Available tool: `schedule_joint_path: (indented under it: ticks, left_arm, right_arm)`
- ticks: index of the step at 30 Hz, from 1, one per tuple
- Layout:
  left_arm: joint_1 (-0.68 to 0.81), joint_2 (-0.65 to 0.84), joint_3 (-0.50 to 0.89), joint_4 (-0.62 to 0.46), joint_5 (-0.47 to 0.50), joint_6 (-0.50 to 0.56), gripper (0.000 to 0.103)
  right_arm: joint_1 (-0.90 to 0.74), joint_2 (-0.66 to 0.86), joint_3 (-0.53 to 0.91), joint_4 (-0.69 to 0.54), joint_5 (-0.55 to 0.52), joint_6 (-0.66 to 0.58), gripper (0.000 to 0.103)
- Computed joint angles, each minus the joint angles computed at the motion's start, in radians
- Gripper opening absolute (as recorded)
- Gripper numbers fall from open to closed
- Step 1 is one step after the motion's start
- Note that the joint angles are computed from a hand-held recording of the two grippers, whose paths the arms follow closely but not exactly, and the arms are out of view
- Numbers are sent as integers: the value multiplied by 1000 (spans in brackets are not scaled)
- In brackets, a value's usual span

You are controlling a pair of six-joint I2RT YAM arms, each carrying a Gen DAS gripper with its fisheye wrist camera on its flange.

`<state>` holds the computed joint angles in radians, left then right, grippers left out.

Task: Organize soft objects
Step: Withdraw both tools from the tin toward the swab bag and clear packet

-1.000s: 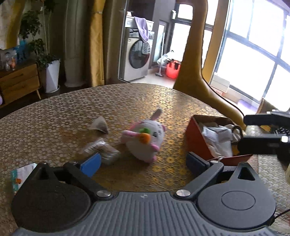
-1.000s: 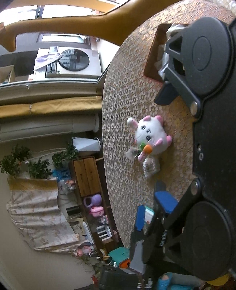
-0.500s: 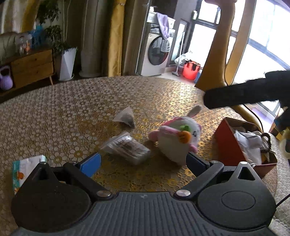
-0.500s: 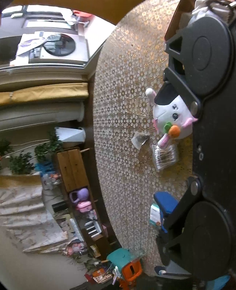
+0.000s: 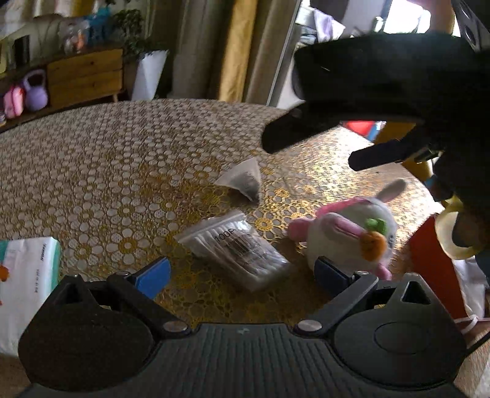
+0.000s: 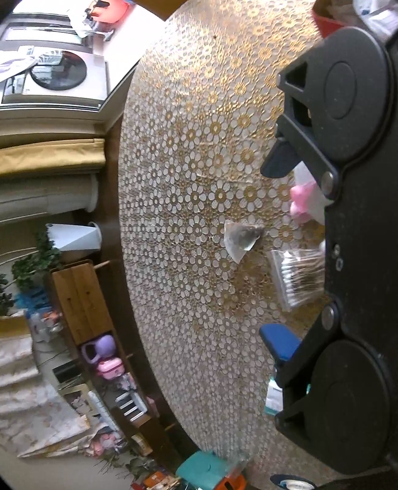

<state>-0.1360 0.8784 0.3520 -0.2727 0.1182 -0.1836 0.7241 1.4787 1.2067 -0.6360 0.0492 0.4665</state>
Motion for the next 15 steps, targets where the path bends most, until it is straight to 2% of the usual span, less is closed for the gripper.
schedule_joint_path:
  ticks: [8, 15]
  left_arm:
    - [-47, 186, 14, 139, -80, -94, 101]
    - [-78, 332, 59, 190, -132, -145, 101]
  right_arm:
    - [-36, 186, 104, 20, -42, 10, 97]
    - [-62, 306, 196, 15, -71, 7, 93]
